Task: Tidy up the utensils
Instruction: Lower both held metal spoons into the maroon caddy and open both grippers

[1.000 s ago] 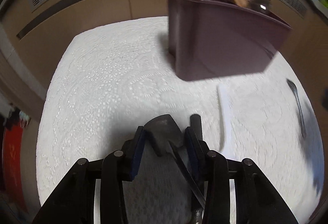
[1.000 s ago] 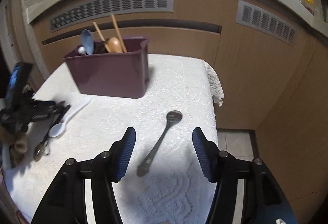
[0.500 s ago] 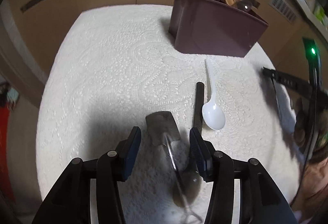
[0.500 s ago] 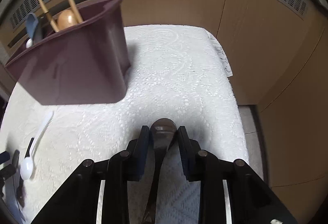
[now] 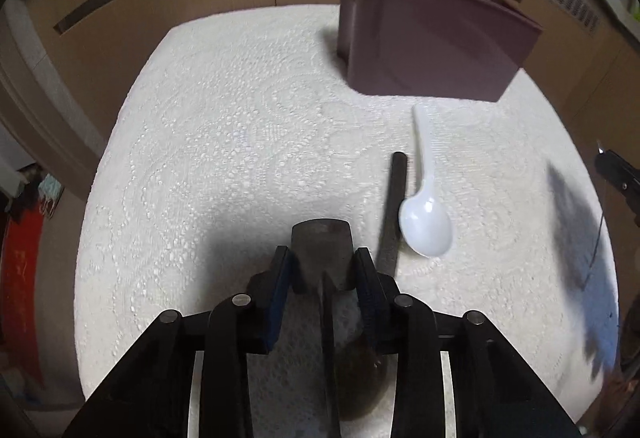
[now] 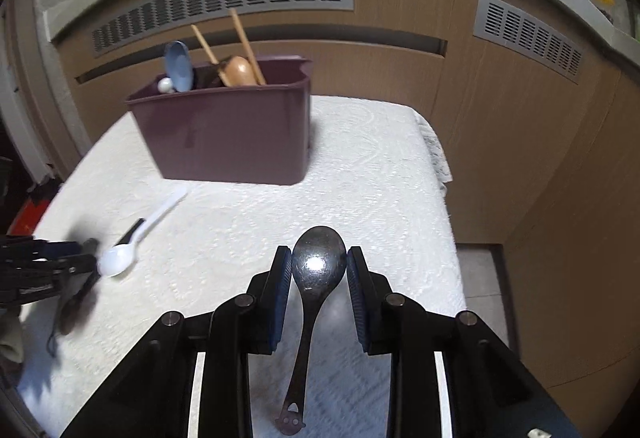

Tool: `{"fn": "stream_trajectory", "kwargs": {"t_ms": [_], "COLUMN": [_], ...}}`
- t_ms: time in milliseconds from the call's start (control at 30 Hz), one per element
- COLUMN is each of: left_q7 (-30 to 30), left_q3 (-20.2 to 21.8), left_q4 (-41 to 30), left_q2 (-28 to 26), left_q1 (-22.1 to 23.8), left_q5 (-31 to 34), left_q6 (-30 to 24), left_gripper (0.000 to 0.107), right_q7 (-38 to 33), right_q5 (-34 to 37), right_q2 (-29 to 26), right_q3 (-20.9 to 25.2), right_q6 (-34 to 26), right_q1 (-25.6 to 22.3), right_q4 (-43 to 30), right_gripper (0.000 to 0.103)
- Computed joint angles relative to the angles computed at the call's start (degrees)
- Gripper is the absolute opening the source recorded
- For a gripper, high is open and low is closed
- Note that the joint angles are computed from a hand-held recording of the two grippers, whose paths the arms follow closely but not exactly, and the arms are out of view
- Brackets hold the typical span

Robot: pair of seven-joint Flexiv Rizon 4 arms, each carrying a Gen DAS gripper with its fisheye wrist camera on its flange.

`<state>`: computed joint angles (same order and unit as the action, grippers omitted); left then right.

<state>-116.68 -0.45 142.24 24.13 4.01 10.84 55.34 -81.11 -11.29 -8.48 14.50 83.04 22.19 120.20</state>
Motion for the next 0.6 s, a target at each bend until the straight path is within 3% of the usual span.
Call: {"fn": "stream_trajectory", "kwargs": {"t_ms": [100, 200, 400, 600], "left_q7": [-2.27, -2.70, -2.86, -1.24], "left_q3": [-1.60, -1.24, -2.81, -3.40], "left_q4": [1.46, 3.10, 3.71, 1.76], "left_q2": [4.60, 8.30, 10.97, 9.20], "left_q1": [-0.11, -1.79, -1.43, 0.35], "left_q5": [2.47, 0.97, 0.32, -0.45], "left_q6": [1.21, 4.00, 10.79, 15.66], "left_gripper": [0.033, 0.033, 0.032, 0.032], "right_q7": [-7.67, -10.99, -11.53, -11.58], "right_q5": [9.18, 13.08, 14.76, 14.99], "right_q2": [1.67, 2.32, 3.74, 4.48], "right_q3": [4.47, 4.94, 4.01, 3.60], "right_q6": [-0.85, 0.79, 2.26, 4.07], "right_q1": [-2.62, -2.14, -0.29, 0.73], "right_q4": [-0.66, -0.40, 0.82, 0.65], "right_gripper": [0.026, 0.026, 0.026, 0.026]}}
